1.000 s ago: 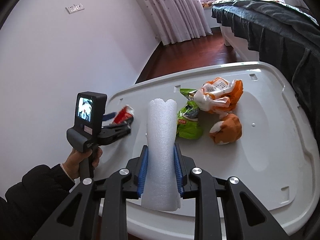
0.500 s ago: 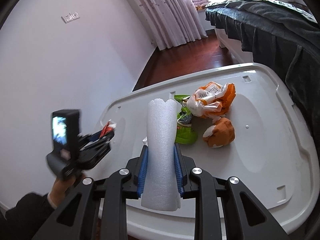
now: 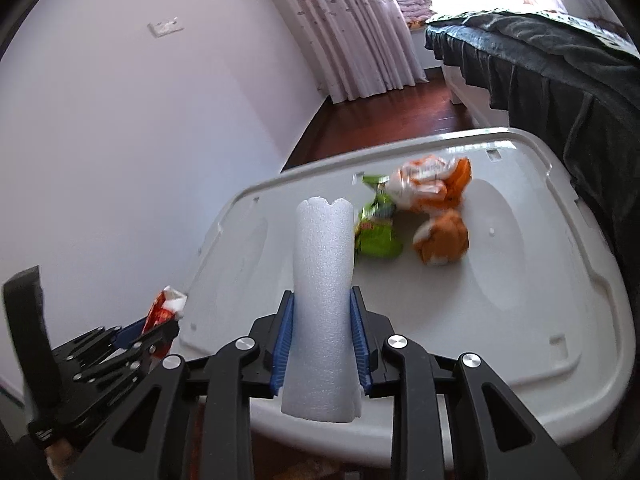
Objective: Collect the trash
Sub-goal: 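Drop the red packet into the bin with the left tool while the right tool drops the foam tube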
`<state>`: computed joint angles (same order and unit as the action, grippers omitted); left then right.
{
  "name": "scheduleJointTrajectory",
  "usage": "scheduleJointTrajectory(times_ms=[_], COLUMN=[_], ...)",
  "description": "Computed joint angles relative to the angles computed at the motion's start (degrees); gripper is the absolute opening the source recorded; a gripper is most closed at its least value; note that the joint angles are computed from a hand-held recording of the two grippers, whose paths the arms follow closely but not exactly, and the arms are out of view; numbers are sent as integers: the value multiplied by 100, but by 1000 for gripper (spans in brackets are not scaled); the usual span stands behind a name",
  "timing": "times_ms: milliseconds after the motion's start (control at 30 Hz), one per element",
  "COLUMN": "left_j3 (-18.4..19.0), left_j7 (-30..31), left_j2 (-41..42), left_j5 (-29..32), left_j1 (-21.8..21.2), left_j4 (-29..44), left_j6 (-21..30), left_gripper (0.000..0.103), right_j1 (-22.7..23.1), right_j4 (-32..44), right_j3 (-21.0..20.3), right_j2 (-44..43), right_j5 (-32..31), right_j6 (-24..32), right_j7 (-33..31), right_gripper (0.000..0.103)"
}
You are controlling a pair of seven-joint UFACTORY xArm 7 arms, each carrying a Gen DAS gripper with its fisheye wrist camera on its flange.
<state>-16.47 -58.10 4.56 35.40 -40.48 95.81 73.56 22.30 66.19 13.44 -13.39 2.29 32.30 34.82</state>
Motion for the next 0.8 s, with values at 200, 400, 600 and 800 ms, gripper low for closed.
scheduleJointTrajectory(times_ms=[200, 400, 600, 800], left_j3=[-338, -654, -727, -747], left_j7=[-580, -1029, -975, -759], left_j2=[-864, -1468, -1685, -1500], left_j5=[-463, -1232, -2142, -2377], left_j1=[-11, 140, 213, 257], left_j4=[-1286, -2451, -3159, -3201], left_j6=[-162, -585, -1052, -1102], left_gripper=[27, 27, 27, 27], right_j1=[110, 317, 577, 826], right_j4=[-1094, -1604, -1664, -1516], right_j3=[502, 942, 1317, 1204], right_j2=[-1022, -1688, -1603, -1147], right_j5=[-282, -456, -527, -618], right_j6=[161, 650, 1034, 1362], right_j7=[678, 1301, 1857, 1825], right_gripper=[28, 28, 28, 29])
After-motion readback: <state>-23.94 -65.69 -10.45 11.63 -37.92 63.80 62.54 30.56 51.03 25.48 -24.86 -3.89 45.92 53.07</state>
